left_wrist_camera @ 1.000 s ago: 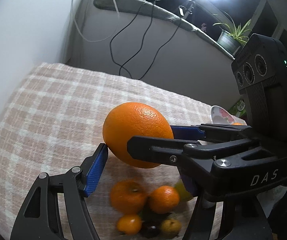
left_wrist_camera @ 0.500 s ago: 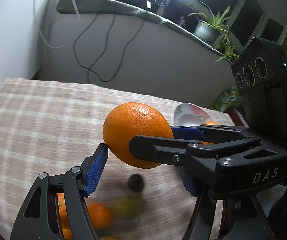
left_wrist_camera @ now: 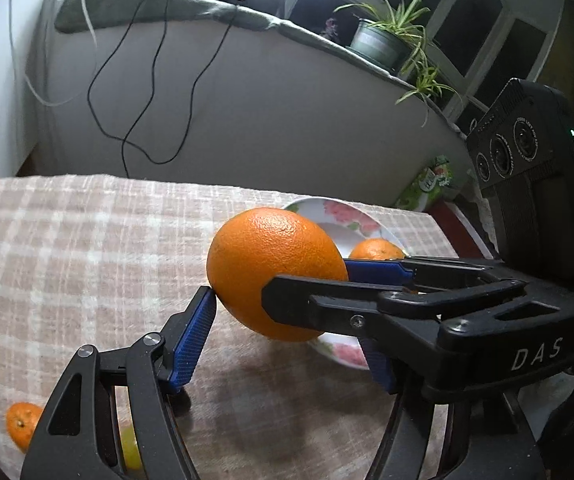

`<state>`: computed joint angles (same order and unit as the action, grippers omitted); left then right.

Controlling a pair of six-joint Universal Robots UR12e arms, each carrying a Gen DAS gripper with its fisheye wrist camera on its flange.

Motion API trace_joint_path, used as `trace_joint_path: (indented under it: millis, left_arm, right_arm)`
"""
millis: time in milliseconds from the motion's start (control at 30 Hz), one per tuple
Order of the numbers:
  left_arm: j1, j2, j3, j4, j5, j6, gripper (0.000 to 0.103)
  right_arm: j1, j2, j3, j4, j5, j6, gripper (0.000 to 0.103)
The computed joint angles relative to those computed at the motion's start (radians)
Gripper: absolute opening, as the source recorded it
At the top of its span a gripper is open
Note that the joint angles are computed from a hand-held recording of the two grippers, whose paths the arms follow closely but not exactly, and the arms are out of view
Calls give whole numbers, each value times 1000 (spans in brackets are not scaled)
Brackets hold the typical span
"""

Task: Organize fruits
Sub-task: 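Carry the big orange with the right gripper to the plate, then set the big orange beside the first orange and open the right gripper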

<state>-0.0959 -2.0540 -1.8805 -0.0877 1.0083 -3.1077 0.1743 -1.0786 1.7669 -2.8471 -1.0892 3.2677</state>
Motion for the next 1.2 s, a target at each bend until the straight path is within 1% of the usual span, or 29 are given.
trace_joint_path:
  millis: [100,300,400,533,600,633,667,700,767,833,1000,1200]
  left_arm:
    - [-3,-3,8,-9,-7,3,68]
    - [-14,-2,12,-20,-4,22,68]
    - [-24,-10,23,-34,-7,32,68]
    - [-32,-14,30,-41,-14,45,68]
    - [-36,-11,30,-43,3,54,68]
    - [-38,-10,31,-50,14,63,66]
    - [-39,-9,32,-53,11,73,66]
    - [-40,-9,32,-52,11,75,66]
    - [-42,-6,30,-45,21,76,66]
    - [-43,-5,29,-41,22,73,66]
    - [-44,4,20,-35,35,73,66]
    - [-38,20,-3,-36,42,82,66]
  right_arm:
    - [0,-2,3,-9,-14,7,67]
    - [-11,-13,24,-26,-11,24,68]
    - [-11,-13,27,-29,-31,40,68]
    - [-12,-24,38,-30,-65,35,67]
    - [-14,-28,39,-26,-74,45,68]
    - [-15,-29,40,-26,-70,52,69]
    - [-16,-31,42,-29,-70,58,69]
    - [-17,-33,44,-34,-75,60,72]
    - [-19,-37,51,-50,-75,61,74]
    - [-19,-43,58,-64,-92,66,74]
    - [-29,-56,75,-100,-86,90,75]
    - [-34,-64,87,-111,-83,93,75]
